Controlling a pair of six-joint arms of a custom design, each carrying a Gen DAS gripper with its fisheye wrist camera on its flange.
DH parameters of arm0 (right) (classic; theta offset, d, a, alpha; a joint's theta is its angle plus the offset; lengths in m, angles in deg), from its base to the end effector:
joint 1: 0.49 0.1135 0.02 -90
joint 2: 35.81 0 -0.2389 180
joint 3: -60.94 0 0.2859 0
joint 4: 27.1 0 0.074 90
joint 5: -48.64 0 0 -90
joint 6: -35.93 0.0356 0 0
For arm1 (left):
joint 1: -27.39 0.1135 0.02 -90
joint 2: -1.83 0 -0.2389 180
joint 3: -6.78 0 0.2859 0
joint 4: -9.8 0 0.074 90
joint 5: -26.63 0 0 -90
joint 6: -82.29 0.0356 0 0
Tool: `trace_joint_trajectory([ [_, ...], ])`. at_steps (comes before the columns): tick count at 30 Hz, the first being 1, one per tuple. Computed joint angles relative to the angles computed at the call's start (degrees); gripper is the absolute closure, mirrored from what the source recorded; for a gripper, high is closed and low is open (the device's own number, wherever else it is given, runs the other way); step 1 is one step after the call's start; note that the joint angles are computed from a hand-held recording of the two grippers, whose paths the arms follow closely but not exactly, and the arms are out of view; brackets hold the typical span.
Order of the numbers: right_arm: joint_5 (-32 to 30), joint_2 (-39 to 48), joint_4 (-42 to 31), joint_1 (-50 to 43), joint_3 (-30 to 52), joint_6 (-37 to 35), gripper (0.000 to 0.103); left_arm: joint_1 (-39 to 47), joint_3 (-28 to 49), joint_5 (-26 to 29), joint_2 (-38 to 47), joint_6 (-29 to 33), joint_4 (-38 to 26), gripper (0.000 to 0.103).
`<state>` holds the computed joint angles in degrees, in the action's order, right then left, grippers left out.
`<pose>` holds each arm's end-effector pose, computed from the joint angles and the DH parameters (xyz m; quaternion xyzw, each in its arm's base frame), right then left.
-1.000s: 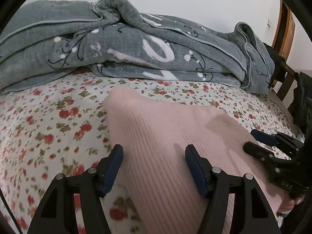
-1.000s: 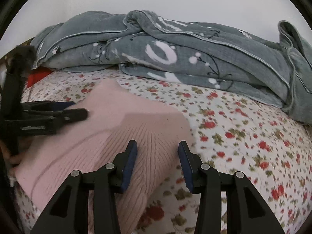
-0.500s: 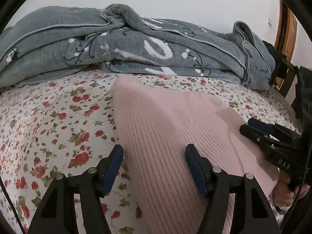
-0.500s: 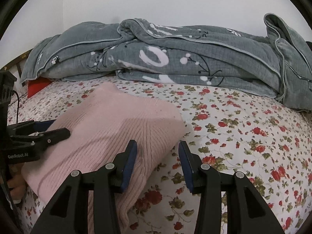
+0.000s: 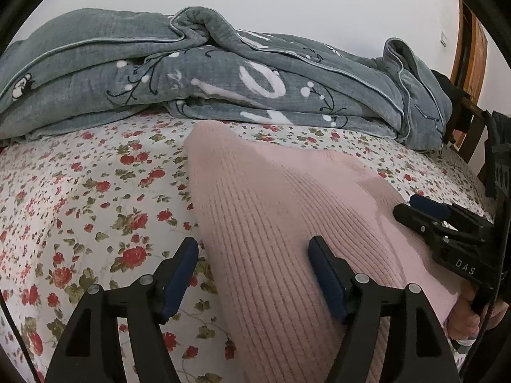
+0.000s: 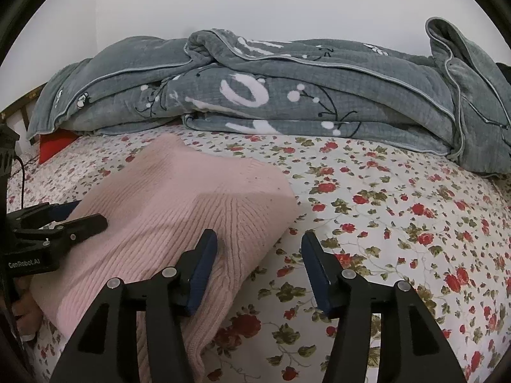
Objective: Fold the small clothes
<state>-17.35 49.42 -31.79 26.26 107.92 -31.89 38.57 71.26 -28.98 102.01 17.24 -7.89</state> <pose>0.2768 0.1233 0.1020 0.0472 0.8994 -0.0119 0.4344 0.3532 0.0493 0.0988 0.2009 0.8893 -0.1738 0.3723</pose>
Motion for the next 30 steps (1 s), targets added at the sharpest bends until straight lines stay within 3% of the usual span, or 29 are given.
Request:
trace_joint_trajectory([
  [30,0.28,-0.84,0.13,-0.13,-0.71,0.2,0.043,2.18,-3.41,1.98,-2.48,0.14,0.99,0.031],
])
